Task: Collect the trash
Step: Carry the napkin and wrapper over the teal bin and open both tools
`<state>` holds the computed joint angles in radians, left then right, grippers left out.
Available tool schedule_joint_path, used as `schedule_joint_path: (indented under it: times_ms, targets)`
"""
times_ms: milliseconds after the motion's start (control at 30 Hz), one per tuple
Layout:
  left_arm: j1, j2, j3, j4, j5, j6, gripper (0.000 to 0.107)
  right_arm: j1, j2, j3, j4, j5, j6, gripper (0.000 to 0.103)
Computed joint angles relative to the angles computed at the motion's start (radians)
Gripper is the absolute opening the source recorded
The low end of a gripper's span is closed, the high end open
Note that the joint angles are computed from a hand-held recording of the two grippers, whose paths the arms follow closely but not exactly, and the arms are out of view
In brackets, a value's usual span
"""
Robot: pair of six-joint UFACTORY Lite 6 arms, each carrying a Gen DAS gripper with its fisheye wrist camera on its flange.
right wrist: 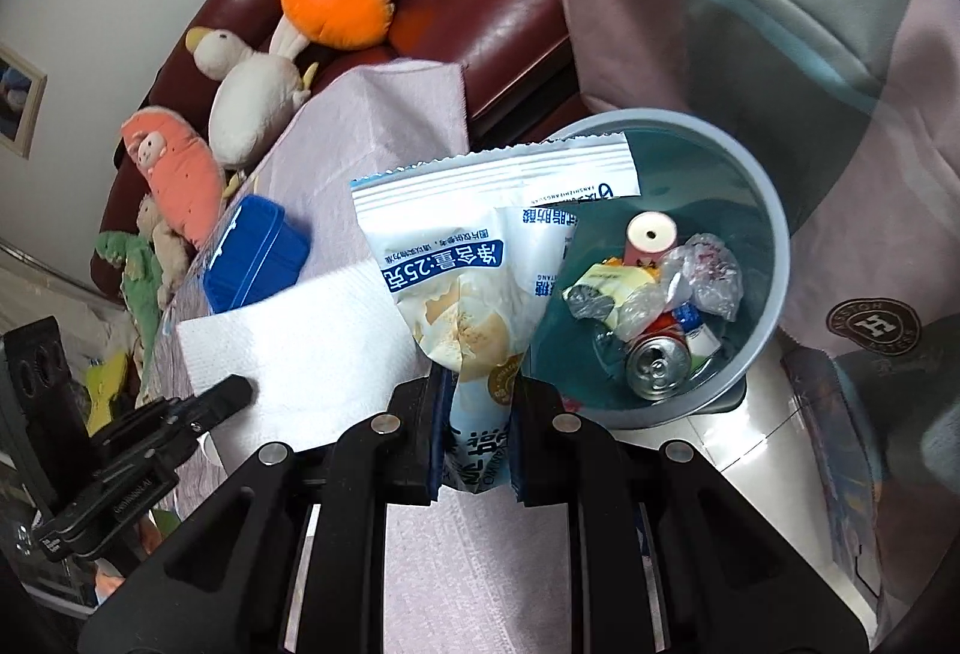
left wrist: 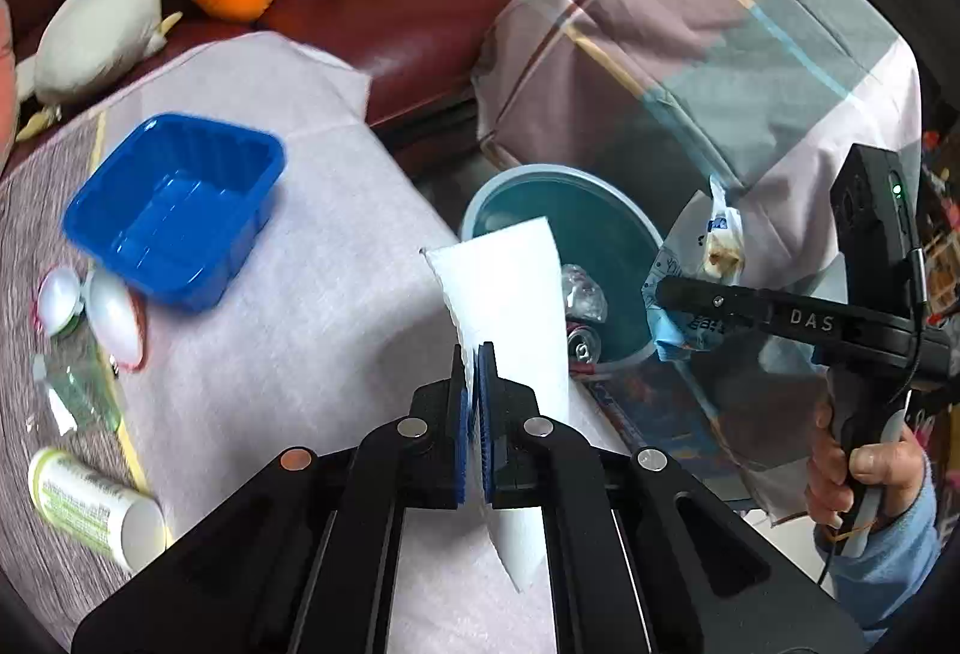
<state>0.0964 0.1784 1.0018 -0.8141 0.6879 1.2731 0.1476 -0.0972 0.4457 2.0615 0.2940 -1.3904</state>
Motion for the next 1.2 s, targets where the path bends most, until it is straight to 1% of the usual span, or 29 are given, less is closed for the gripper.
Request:
schedule_joint_path:
  times_ms: [133,233,400,533,733,867,1000,1067,1100,1133,1167,1200]
  targets:
    - [0.054,-0.021,0.013,-0.035,0.068,0.034,0.002,0.033,0.011,0.028,0.023,-0.025,-0.001,0.016]
    - [0.056,-0.047,0.033,-0.053,0.107,0.037,0.002,0.03,-0.009,0.028,0.021,-0.038,0.005,0.016]
    - [-0.025,-0.039,0.13,-0.078,0.155,-0.018,0.002,-0.022,-0.049,0.029,-0.075,-0.046,0.083,0.016]
    - [-0.115,-0.011,0.2,-0.096,0.161,-0.061,0.002,-0.083,-0.085,0.021,-0.178,-0.041,0.159,0.016]
    - [-0.276,0.108,0.291,-0.099,0.093,-0.125,0.002,-0.224,-0.124,-0.006,-0.319,0.005,0.227,0.016]
    - [-0.331,0.214,0.363,-0.099,0.052,-0.154,0.002,-0.321,-0.108,-0.012,-0.378,0.036,0.23,0.016]
    - [-0.362,0.34,0.446,-0.055,-0.003,-0.219,0.002,-0.36,-0.055,0.009,-0.391,0.048,0.213,0.016]
    - [-0.371,0.399,0.484,-0.019,-0.031,-0.262,0.005,-0.368,-0.023,0.029,-0.393,0.049,0.206,0.016]
    - [-0.371,0.424,0.502,0.005,-0.04,-0.289,0.007,-0.365,-0.01,0.039,-0.39,0.046,0.205,0.017]
    - [-0.373,0.457,0.526,0.034,-0.045,-0.321,0.018,-0.362,0.009,0.051,-0.381,0.044,0.197,0.017]
    - [-0.371,0.472,0.531,0.048,-0.054,-0.332,0.041,-0.361,0.028,0.062,-0.369,0.043,0.184,0.017]
    - [-0.37,0.477,0.527,0.055,-0.075,-0.339,0.055,-0.361,0.028,0.062,-0.369,0.043,0.184,0.018]
